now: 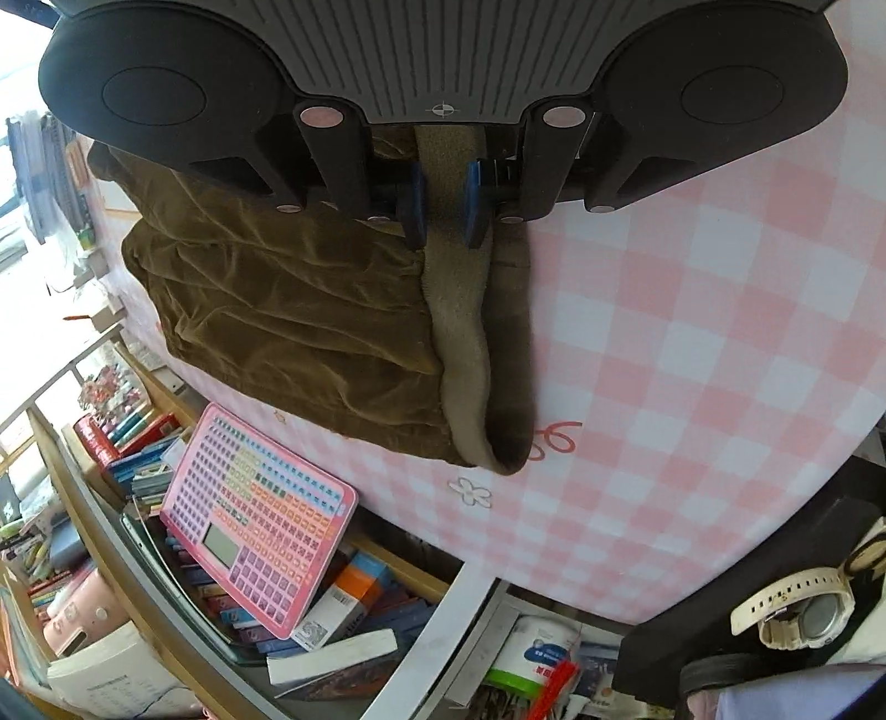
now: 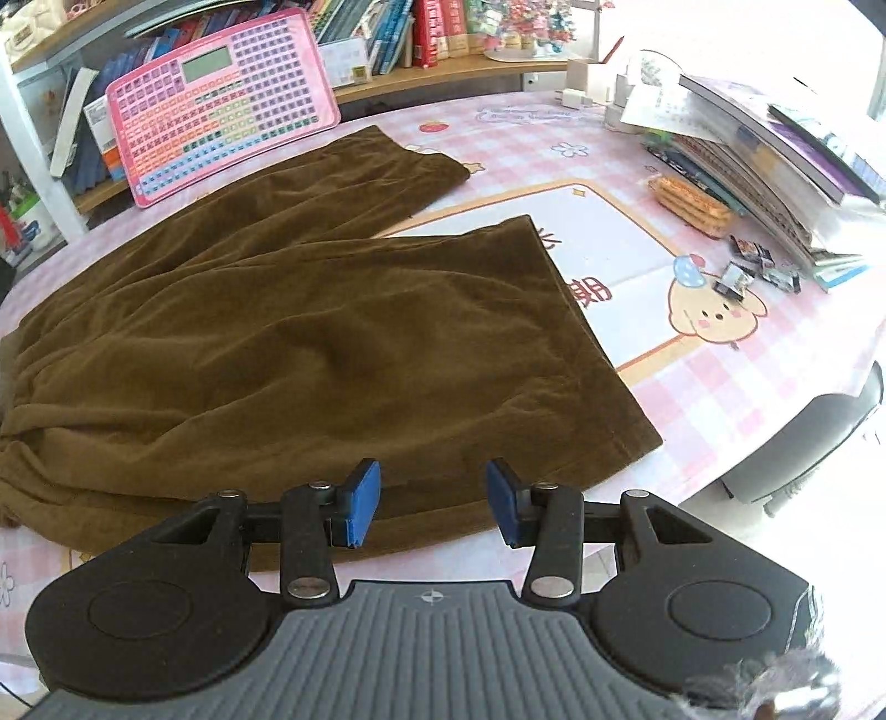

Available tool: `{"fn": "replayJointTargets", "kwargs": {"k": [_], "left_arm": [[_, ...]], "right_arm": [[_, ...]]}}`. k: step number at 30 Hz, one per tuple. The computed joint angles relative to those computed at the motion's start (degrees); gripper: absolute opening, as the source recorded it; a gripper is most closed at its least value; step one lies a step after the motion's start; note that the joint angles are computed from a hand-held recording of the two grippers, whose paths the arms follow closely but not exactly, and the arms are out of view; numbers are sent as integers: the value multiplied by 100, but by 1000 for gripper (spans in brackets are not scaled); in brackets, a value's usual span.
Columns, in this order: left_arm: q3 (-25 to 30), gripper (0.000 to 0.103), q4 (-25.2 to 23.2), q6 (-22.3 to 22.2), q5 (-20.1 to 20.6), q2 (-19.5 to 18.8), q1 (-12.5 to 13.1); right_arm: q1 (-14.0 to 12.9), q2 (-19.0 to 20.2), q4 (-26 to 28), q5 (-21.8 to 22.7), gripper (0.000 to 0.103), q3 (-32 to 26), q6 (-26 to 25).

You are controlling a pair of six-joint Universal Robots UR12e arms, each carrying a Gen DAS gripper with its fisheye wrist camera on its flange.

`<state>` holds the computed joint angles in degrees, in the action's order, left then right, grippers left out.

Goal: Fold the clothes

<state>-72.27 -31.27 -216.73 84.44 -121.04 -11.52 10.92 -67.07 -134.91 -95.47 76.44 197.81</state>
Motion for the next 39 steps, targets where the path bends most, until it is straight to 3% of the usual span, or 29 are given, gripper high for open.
{"fn": "replayJointTargets", "kwargs": {"k": [3,10,13,14,15,17,19,24,26,28,30,34,39], "left_arm": [[-27,17,99,111,194,42,-11],[-4,18,-455,225,96,103,-13],[-111,16,-346,133,-37,147,-4],[-130,11,-304,127,-31,152,-3],[-170,4,-193,88,11,171,-2],[-294,2,220,53,142,251,-13],[-353,2,292,150,405,317,-31],[-402,12,-228,257,481,367,19],[-476,11,29,347,710,420,-25],[-587,11,617,478,940,459,-77],[-539,11,892,854,713,420,-88],[-235,11,274,1516,220,261,-142],[-234,11,-150,1213,310,216,-187]], "right_arm": [[-12,5,-38,-25,41,20,74],[-24,-6,-58,-7,41,59,132],[-30,-11,-58,34,41,76,140],[-32,-9,-45,42,41,77,141],[-37,-3,-20,52,41,71,133],[-38,15,32,45,40,45,111],[-36,34,59,24,39,13,69],[-43,68,49,5,39,-31,4],[-49,59,37,-40,39,-27,-6],[-55,50,31,-200,39,-21,29],[-76,60,68,-370,39,-32,96],[-127,171,100,-537,35,-142,-99],[-181,424,-6,-476,35,-434,-358]]}}
